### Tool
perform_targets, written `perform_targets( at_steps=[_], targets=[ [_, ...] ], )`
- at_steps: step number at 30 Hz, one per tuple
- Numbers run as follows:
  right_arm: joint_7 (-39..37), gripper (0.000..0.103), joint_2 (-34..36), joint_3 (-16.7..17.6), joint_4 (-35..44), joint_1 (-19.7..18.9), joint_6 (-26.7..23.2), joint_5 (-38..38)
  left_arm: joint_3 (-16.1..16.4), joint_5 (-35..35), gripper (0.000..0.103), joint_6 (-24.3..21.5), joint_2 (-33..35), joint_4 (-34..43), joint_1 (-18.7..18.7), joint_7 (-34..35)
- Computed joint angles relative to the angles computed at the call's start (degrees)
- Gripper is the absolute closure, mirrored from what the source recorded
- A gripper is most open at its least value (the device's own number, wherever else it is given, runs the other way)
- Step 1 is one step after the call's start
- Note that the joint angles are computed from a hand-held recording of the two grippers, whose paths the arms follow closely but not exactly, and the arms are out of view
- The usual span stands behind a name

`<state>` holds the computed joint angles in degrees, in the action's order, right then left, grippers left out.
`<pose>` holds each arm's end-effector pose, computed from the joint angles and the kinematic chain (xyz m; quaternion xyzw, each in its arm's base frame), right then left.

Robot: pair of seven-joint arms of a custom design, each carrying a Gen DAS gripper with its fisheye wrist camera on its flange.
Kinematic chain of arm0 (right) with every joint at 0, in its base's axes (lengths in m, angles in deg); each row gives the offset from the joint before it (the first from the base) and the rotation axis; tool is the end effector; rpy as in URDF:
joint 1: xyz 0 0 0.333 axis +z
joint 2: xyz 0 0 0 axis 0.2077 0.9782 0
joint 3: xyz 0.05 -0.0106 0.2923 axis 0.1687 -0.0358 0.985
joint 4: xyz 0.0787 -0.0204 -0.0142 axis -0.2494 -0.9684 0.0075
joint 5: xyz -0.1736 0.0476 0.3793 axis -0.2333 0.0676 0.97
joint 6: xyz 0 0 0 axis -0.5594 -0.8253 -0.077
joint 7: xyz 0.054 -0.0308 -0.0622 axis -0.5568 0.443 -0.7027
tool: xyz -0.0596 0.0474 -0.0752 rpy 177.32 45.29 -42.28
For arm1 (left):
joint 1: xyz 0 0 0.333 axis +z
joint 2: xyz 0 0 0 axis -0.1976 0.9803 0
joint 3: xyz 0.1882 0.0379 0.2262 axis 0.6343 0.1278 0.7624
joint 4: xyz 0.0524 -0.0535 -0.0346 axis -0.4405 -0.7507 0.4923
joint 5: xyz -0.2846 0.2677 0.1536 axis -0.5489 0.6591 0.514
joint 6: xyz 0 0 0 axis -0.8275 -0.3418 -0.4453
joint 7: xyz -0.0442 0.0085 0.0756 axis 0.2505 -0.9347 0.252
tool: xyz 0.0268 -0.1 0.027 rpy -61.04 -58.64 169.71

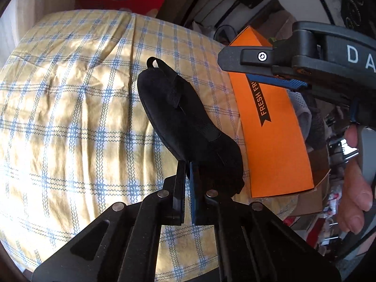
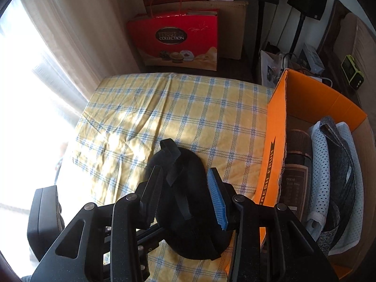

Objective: Organize objects
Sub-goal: 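Grasp the black pad on the bedspread with the left tool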

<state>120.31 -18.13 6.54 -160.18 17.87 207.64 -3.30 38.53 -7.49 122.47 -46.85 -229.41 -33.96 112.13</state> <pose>0.5246 0.1002 0.3802 -0.6189 0.7521 -0.1934 0.1180 0.4287 -0.1955 0.2988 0.7496 -0.5758 0.3258 0.0225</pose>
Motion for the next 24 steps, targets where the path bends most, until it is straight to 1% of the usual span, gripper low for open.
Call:
perform_targets(
  at_steps=[3,4,6,8,12,13,15,16,17,19,21,22,24],
  targets=[
    [-0.5,0.062,0.6,-0.1,0.2,0.2,-0.1,0.7,0.9,-0.5,0.101,0.0,-2.3,-1.3,0.1,1.0],
    [-0.7,0.062,1.1,-0.2,0.5,0.3,-0.2,1.1,1.0,0.5,0.101,0.2,-3.2,-1.9,0.3,0.3],
    [-1.4,0.062,2.0,-0.5,0.7,0.7,0.3,2.6,1.1,5.4,0.101,0.9,-5.1,-3.6,0.6,-3.2],
    [-3.3,0.062,2.8,-1.0,0.9,1.4,1.5,5.8,1.2,10.4,0.101,1.3,-6.8,-4.9,0.8,-7.0],
    [-6.5,0.062,5.1,-1.4,2.3,2.5,2.1,11.0,2.8,15.5,0.101,0.7,-8.5,-5.8,-0.3,-9.8],
    [-6.8,0.062,5.7,-1.5,2.7,2.8,1.8,11.8,3.6,16.1,0.101,1.0,-8.2,-5.6,-1.1,-9.5],
    [-9.2,0.062,6.6,-1.9,3.4,3.3,1.5,15.3,3.3,20.2,0.101,1.6,-7.8,-5.6,-0.9,-12.1],
    [-10.2,0.062,6.9,-2.1,3.5,3.5,1.5,17.0,2.6,22.7,0.101,2.1,-7.2,-5.4,-0.6,-14.1],
    [-10.4,0.062,7.0,-2.2,3.6,3.6,1.2,17.3,2.1,25.2,0.101,2.2,-7.0,-5.3,-0.2,-15.8],
    [-8.9,0.062,6.9,-2.3,3.7,3.6,0.4,14.7,2.2,28.7,0.101,1.9,-6.6,-4.7,-0.1,-17.9],
    [-8.0,0.064,6.6,-2.4,3.7,3.6,-1.1,12.8,0.9,33.4,0.101,2.7,-5.9,-4.4,0.6,-21.5],
    [-8.5,0.065,6.1,-2.6,3.4,3.5,-1.4,13.4,0.6,35.6,0.101,2.7,-5.6,-4.1,1.0,-23.0],
    [-9.5,0.066,4.5,-2.8,2.2,3.2,-0.8,15.0,1.3,36.9,0.101,2.9,-6.1,-4.5,-0.4,-24.1]
  ],
)
